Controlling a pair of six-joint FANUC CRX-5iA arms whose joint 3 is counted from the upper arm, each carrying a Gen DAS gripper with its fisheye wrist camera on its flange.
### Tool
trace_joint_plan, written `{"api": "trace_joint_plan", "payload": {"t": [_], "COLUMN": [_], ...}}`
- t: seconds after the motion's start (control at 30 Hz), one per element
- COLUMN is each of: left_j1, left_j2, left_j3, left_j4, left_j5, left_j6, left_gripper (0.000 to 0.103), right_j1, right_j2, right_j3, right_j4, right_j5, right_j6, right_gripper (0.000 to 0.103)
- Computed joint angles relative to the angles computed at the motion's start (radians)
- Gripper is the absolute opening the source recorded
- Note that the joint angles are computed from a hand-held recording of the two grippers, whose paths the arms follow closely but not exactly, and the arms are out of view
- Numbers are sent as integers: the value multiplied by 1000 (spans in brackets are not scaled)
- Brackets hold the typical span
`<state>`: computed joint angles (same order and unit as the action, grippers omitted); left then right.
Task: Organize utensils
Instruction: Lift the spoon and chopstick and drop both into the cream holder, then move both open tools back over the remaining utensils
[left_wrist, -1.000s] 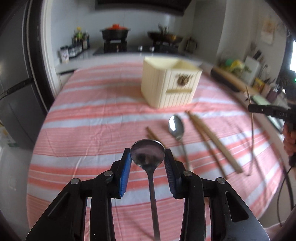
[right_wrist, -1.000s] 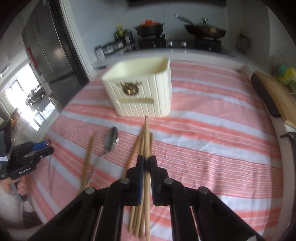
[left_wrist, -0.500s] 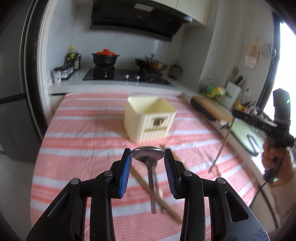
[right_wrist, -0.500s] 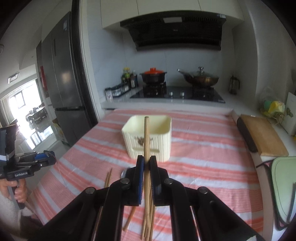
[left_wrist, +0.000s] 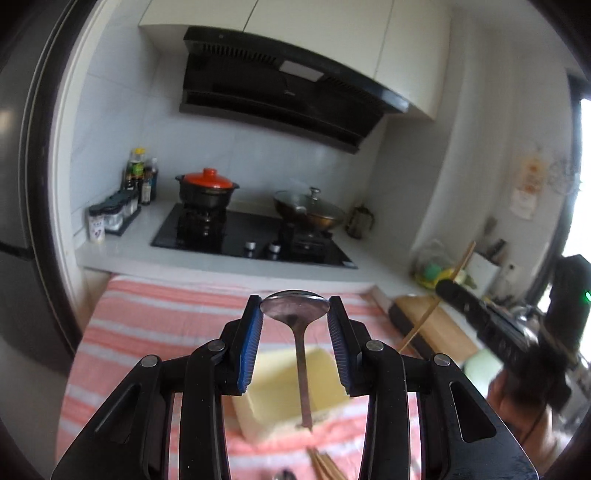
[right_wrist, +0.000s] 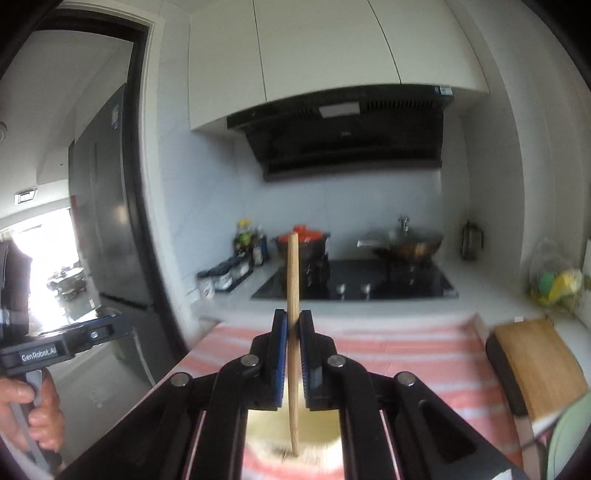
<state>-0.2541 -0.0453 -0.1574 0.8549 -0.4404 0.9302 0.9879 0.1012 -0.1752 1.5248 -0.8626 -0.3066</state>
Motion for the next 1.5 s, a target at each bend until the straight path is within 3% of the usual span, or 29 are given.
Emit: {"api": "trace_joint_plan", "payload": {"t": [0.17,0.33,0.53,0.57,0.63,0.7,0.73,0.9,1.0,1.13,1.23,1.33,1.43,1.5], "left_j1": [-24,-1,9,11,15,23,30,88,137,217,264,278,250,195], "left_j2": [152,279,346,351,344,311,292,91,-57,-257,-399,-489,-523,-489], "left_j3": [139,250,309,316,312,279,264,75,-69,-314,-492,-614,-671,-652], "left_j4": [-205,-330,-382,-386,-387,-361,-352,-279,-286,-280,-316,-320,-307,-341], "left_j5": [-7,-146,-279,-294,-312,-303,-303,-306,-339,-387,-397,-411,-377,-334], "left_j6": [181,275,319,332,355,332,313,156,91,35,89,146,191,244], "left_gripper": [36,36,37,39,56,59,60,79,89,92,92,92,92,92], "right_j1": [-64,-105,-99,-98,-93,-84,-78,-41,45,184,326,480,581,614], "right_j2": [70,150,215,222,234,222,202,102,-15,-137,-176,-154,-117,-104], "right_j3": [31,85,194,203,234,226,202,115,-3,-194,-346,-435,-465,-471], "right_j4": [-1,-279,-602,-623,-683,-688,-667,-597,-522,-470,-436,-492,-558,-579], "right_j5": [51,179,158,152,120,105,108,100,24,-68,-182,-288,-340,-353], "right_j6": [14,190,422,433,469,453,424,373,326,186,-25,-280,-468,-485], "right_gripper": [7,7,7,8,12,38,41,41,41,43,43,43,43,43]}}
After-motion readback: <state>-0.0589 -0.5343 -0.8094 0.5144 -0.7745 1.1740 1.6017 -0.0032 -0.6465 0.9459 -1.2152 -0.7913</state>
